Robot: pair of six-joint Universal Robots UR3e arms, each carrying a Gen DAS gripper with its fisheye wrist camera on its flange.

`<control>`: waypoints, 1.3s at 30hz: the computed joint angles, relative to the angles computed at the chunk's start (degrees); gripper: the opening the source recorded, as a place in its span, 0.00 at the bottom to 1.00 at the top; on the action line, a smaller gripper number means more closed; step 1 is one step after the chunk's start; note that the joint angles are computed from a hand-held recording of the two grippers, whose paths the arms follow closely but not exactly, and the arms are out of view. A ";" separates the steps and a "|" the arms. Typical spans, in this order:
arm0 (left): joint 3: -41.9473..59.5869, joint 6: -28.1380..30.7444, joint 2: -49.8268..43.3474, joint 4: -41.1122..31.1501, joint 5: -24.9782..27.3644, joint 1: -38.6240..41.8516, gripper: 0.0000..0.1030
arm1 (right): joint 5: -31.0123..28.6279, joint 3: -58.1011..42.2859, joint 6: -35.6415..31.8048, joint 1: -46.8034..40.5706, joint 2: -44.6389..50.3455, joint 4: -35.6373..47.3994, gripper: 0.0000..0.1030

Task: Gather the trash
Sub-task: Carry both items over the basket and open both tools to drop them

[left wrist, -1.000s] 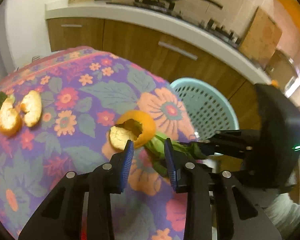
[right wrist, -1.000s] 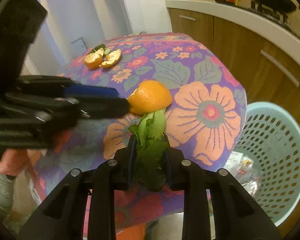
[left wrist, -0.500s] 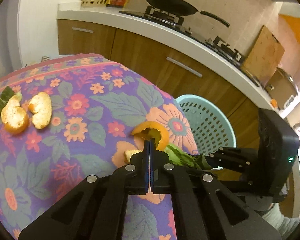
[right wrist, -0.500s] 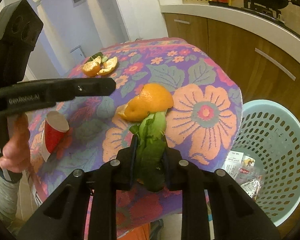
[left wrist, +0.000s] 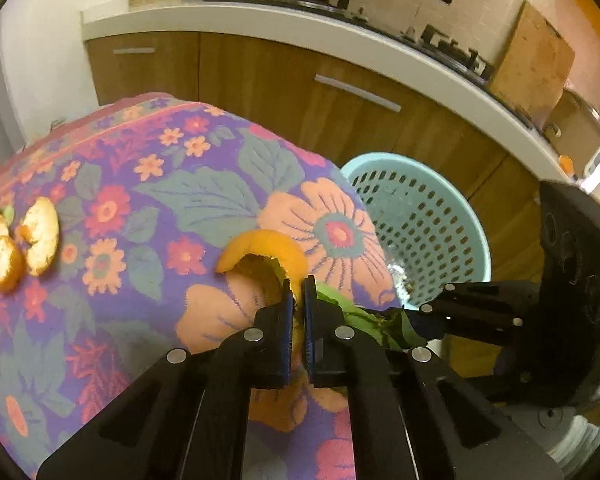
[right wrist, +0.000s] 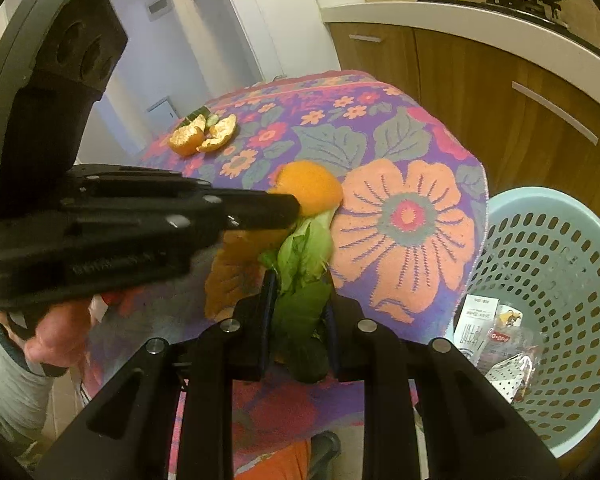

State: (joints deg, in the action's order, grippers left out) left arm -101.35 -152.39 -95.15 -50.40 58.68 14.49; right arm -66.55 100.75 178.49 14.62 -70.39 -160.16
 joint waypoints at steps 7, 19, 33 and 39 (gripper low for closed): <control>0.65 2.54 4.17 -8.48 -9.51 6.46 0.03 | -2.99 3.80 0.87 -0.42 -2.03 -4.56 0.18; 4.08 -8.63 0.08 2.92 -7.88 -3.82 0.03 | 0.29 17.91 1.46 -16.17 -11.75 -10.48 0.18; 27.11 -18.33 -24.31 5.83 3.33 -23.87 0.03 | 1.00 22.77 1.97 -29.33 -5.37 -11.34 0.23; 34.17 -19.59 -30.58 3.53 4.70 -26.54 0.06 | 0.78 25.84 1.63 -31.46 -5.91 -13.20 0.23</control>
State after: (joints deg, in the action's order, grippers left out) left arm -67.18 -171.97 -125.73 -46.87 63.38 -12.05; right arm -65.77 126.59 180.11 -16.83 -76.30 -173.35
